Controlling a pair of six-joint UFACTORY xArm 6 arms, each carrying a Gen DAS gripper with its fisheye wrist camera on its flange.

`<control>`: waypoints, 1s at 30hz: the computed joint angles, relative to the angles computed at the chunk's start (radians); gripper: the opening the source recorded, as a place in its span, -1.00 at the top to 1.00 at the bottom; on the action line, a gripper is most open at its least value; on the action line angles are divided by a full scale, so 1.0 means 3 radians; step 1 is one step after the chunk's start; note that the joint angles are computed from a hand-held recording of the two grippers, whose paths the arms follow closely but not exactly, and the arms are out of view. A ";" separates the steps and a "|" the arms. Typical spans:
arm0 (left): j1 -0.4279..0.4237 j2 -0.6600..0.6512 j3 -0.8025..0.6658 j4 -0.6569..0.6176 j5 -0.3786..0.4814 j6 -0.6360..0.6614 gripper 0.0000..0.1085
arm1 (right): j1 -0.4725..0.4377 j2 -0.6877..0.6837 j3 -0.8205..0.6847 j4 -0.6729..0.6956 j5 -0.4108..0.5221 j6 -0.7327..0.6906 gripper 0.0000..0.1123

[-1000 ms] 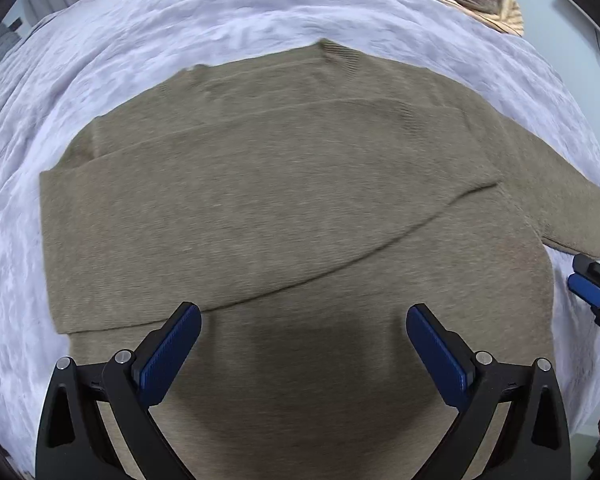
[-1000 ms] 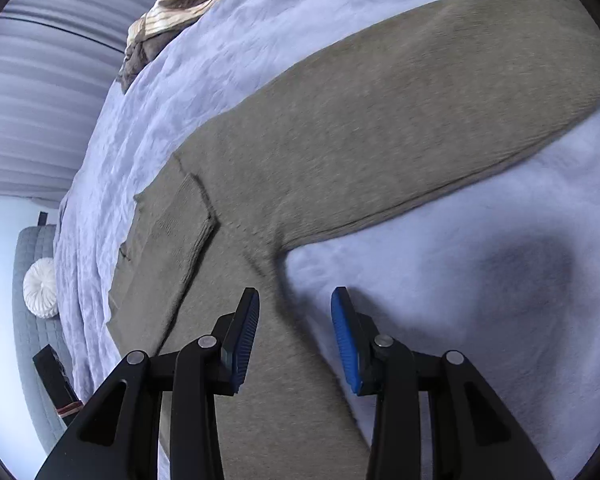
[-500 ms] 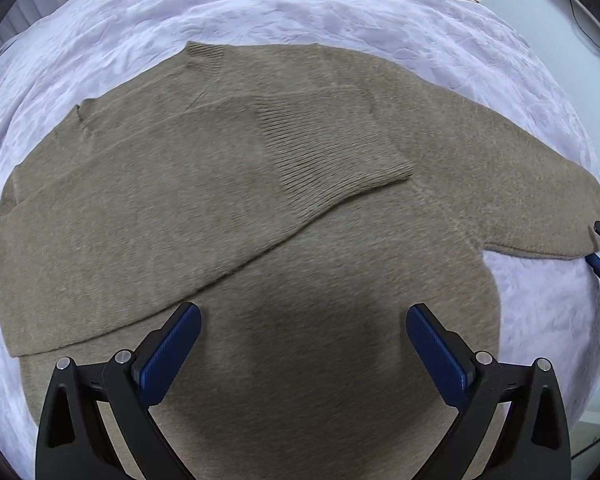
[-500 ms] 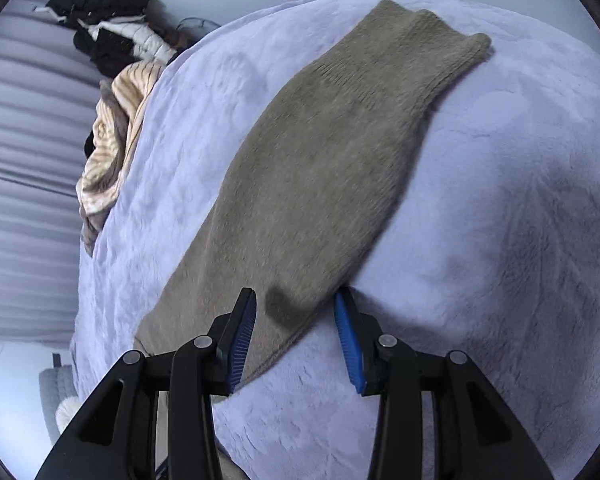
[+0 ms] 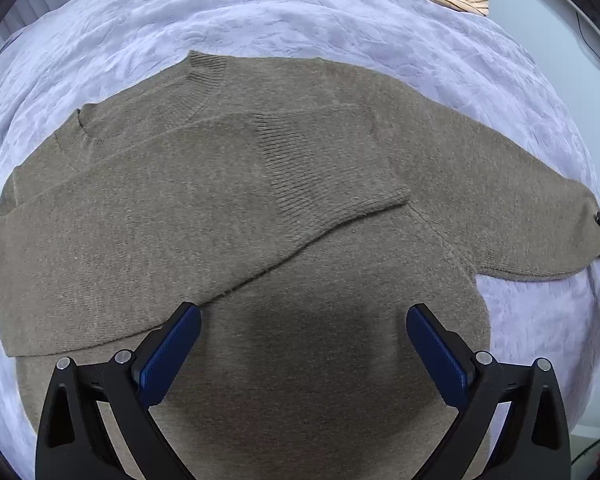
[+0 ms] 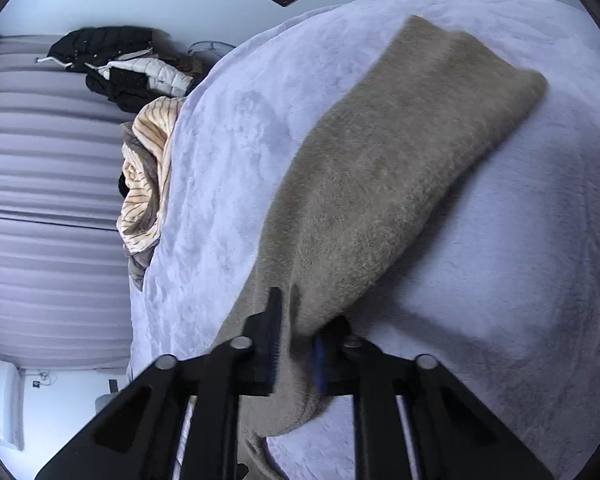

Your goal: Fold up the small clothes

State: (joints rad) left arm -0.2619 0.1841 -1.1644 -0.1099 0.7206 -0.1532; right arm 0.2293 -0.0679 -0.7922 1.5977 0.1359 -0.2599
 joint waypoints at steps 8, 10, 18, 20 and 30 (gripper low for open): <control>0.0411 -0.0176 0.0176 0.0055 -0.0093 -0.0015 -0.90 | 0.0248 0.0391 -0.0825 -0.0575 0.0195 -0.0162 0.85; 0.0536 -0.0258 0.0261 0.0075 -0.0124 -0.0003 -0.90 | 0.0363 0.0591 -0.1144 -0.0807 0.0300 -0.0161 0.85; 0.1219 -0.0677 0.0797 0.0220 -0.0413 0.0157 -0.90 | 0.1017 0.1742 -0.2770 -0.2241 0.1027 0.0204 0.84; 0.1403 -0.0769 0.0939 -0.0016 -0.0404 0.0399 -0.90 | 0.1159 0.2016 -0.3110 -0.2493 0.1225 0.0328 0.84; 0.1755 -0.0875 0.1250 -0.0140 -0.0536 0.0304 -0.90 | 0.1419 0.2843 -0.3848 -0.3276 0.2133 0.1391 0.69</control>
